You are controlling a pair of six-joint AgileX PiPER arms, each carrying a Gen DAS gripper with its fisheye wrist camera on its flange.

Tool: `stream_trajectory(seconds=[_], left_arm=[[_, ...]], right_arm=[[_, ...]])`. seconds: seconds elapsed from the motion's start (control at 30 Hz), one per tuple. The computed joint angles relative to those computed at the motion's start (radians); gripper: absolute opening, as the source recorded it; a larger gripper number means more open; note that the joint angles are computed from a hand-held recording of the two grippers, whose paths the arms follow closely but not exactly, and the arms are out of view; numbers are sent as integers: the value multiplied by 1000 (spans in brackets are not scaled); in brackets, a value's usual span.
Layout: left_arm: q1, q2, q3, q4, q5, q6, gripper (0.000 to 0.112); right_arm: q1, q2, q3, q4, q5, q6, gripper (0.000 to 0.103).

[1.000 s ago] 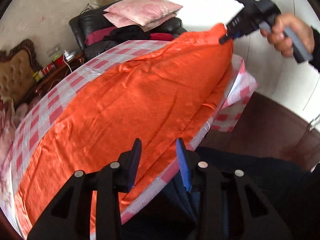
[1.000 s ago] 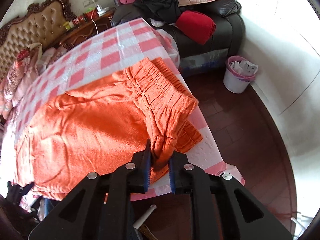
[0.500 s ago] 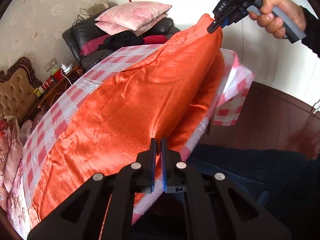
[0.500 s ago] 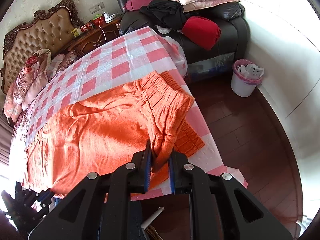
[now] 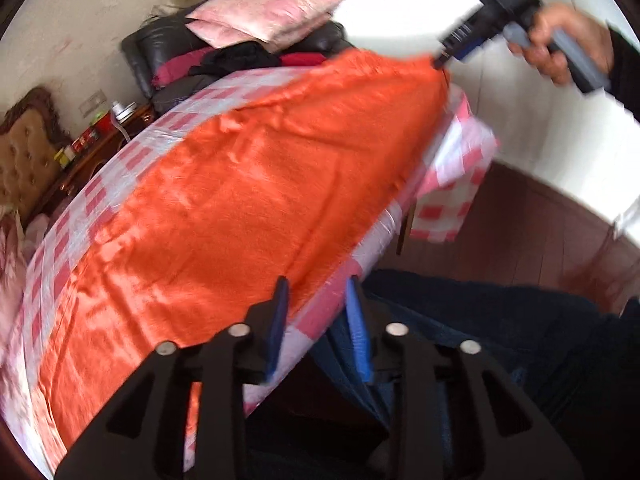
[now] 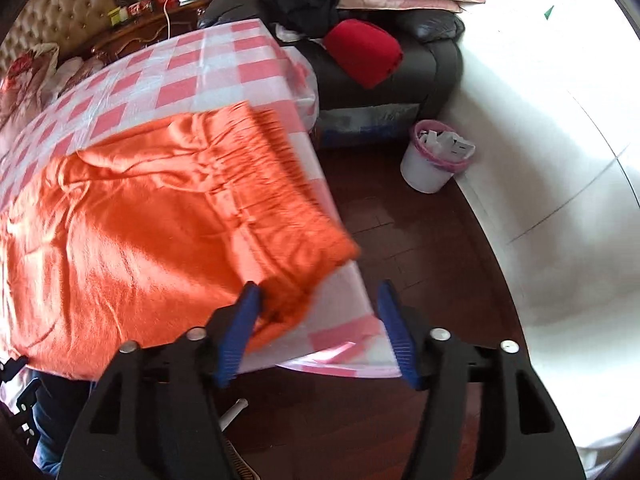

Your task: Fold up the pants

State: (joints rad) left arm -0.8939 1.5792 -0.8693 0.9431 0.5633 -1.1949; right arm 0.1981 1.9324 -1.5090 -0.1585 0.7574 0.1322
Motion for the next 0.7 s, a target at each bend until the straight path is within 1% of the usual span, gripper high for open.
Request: stream_trajectory(seconds=[0.03, 0.07, 0.1, 0.13, 0.2, 0.23, 0.3, 0.33, 0.37, 0.43, 0.47, 0.5, 0.57, 0.63, 0.67, 0.7], left_arm=[[16, -34, 20, 25, -11, -61, 47], [37, -65, 40, 58, -27, -129, 52], [70, -88, 54, 89, -47, -191, 52], [98, -93, 56, 98, -62, -213, 52], [149, -80, 30, 65, -68, -182, 52], [169, -76, 18, 45, -71, -168, 52], [204, -79, 10, 2, -86, -151, 52], [211, -83, 11, 0, -74, -166, 52], [215, -89, 19, 3, -56, -188, 52], [228, -110, 44, -15, -26, -211, 52], [239, -132, 67, -19, -11, -234, 52], [251, -165, 101, -15, 10, -274, 52], [278, -233, 169, 3, 64, -352, 52], [348, -314, 244, -5, 113, -395, 52], [409, -356, 276, -27, 127, -381, 52], [493, -391, 298, -70, 140, -332, 52]], right_arm=[[-9, -12, -3, -37, 4, 32, 61], [-16, -15, -17, -71, 11, 70, 61], [-28, -14, -45, -65, 13, 69, 61], [-37, -5, -86, -29, 14, 28, 61], [-16, 36, -186, 53, 24, -90, 61], [-2, 60, -230, 73, 38, -123, 61], [59, 157, -379, 112, 85, -200, 60], [82, 204, -443, 142, 99, -245, 60], [111, 276, -538, 162, 124, -277, 60], [151, 399, -709, 161, 191, -278, 57], [168, 462, -790, 190, 210, -302, 55], [184, 500, -832, 179, 214, -302, 54], [231, 553, -864, 60, 190, -239, 54], [245, 576, -845, -16, 137, -182, 58], [244, 555, -786, -47, 74, -144, 61], [243, 540, -755, -73, 50, -126, 62]])
